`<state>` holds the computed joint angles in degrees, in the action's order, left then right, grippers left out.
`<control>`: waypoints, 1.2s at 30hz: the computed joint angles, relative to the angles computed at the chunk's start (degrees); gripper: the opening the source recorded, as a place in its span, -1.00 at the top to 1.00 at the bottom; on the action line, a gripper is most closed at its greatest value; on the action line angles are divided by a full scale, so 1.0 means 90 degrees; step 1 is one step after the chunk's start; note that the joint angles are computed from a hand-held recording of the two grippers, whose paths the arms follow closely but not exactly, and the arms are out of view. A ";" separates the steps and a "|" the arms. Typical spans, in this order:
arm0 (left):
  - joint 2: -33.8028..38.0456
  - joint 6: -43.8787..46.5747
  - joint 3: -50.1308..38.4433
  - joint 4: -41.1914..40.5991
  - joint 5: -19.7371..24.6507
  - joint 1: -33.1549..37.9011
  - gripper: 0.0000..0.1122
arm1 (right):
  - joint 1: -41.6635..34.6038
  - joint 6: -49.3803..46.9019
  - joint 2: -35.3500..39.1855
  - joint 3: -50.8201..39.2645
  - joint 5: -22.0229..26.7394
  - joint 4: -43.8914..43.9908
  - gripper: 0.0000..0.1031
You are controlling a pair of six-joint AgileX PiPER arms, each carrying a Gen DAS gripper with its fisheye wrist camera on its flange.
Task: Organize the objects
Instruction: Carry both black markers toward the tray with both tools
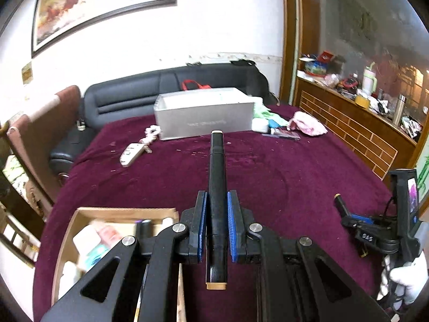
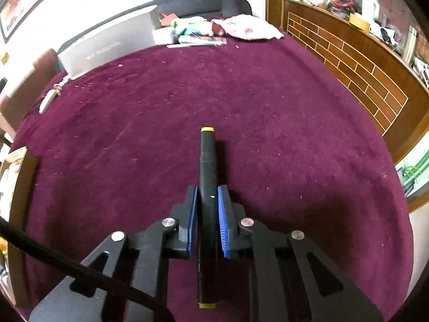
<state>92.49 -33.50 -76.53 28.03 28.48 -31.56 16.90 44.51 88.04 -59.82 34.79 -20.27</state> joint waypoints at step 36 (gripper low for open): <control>-0.1864 -0.1003 0.3579 0.0939 -0.1213 0.2745 0.79 | 0.3197 -0.1726 0.3456 -0.5952 0.1454 0.2699 0.75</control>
